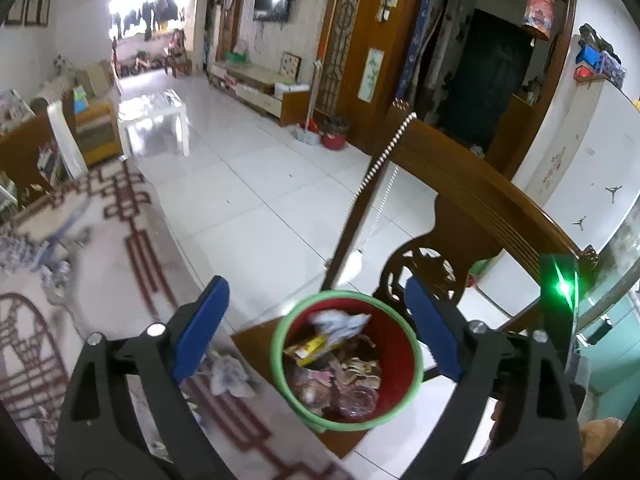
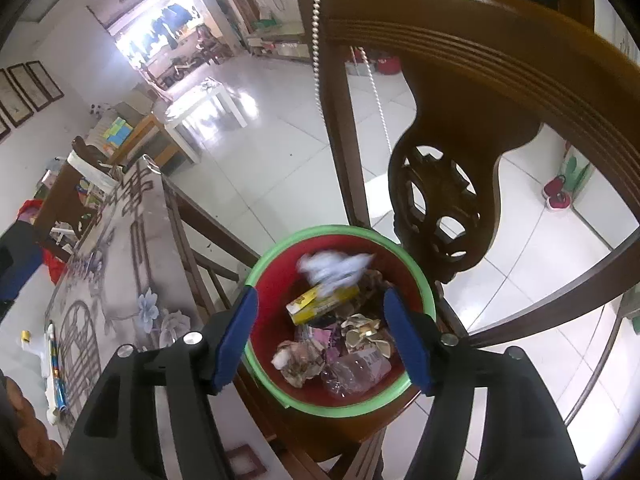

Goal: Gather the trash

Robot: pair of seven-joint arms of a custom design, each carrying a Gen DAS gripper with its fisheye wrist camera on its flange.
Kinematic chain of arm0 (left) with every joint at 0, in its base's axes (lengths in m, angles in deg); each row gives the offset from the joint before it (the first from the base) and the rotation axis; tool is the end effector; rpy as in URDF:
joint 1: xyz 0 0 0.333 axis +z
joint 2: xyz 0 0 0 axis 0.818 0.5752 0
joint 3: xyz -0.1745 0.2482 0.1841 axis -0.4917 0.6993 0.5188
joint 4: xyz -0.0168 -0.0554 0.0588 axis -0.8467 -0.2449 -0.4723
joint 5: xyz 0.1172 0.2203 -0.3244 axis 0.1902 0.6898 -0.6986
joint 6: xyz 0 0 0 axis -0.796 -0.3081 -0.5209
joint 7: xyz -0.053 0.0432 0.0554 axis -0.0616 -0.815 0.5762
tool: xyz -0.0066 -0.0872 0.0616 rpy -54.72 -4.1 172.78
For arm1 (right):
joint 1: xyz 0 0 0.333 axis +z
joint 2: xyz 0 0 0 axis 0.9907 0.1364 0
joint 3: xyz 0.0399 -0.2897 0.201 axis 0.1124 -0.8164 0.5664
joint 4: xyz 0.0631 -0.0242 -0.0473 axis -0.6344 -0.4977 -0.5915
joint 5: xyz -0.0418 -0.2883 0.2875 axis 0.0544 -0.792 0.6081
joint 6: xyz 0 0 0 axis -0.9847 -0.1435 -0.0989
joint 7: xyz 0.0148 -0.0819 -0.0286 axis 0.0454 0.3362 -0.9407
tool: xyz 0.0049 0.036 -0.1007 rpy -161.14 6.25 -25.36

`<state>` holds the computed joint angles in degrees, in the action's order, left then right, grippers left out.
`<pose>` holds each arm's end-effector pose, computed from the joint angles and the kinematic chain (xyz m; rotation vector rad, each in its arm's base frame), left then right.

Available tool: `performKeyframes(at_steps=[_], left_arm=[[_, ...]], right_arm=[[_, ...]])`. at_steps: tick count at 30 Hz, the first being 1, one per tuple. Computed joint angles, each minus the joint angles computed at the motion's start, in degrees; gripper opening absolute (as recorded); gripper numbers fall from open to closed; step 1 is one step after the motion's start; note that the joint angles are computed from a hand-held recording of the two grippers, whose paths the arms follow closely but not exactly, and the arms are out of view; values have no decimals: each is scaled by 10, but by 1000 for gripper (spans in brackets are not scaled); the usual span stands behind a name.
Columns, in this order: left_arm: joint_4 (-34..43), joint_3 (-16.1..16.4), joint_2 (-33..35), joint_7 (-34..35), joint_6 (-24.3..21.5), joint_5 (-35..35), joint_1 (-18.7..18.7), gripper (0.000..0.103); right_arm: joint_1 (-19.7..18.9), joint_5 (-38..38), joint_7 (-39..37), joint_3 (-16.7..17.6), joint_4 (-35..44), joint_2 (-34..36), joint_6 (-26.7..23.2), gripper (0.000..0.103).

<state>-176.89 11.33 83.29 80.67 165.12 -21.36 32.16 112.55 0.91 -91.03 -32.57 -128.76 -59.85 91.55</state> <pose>0.5802 -0.4822 0.5292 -0.8141 2.6801 -1.2540 0.4093 0.3603 0.4712 -0.7145 2.5460 -0.5753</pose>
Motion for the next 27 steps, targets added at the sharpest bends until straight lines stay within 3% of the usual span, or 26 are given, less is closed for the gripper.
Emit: performKeyframes(at_steps=[6, 11, 16, 17, 21, 23, 27], left_arm=[[-39, -8, -42, 35, 53, -39, 29, 95], [-68, -21, -84, 89, 104, -119, 71, 98], [-79, -14, -119, 130, 127, -198, 103, 98], [-82, -14, -125, 148, 134, -221, 108, 98], [-89, -7, -145, 211, 175, -304, 119, 98], [-90, -3, -152, 245, 192, -346, 124, 98], [-101, 20, -167, 244, 217, -355, 119, 98]], right_arm=[[9, -30, -5, 5, 44, 23, -22, 71], [37, -99, -21, 10, 121, 62, -85, 80], [90, -212, -59, 7, 224, 119, -159, 93], [106, -244, -82, 6, 259, 139, -187, 97], [183, -356, -166, -19, 384, 225, -301, 97], [202, -369, -199, -33, 435, 255, -304, 97], [197, -307, -210, -47, 485, 277, -234, 97]])
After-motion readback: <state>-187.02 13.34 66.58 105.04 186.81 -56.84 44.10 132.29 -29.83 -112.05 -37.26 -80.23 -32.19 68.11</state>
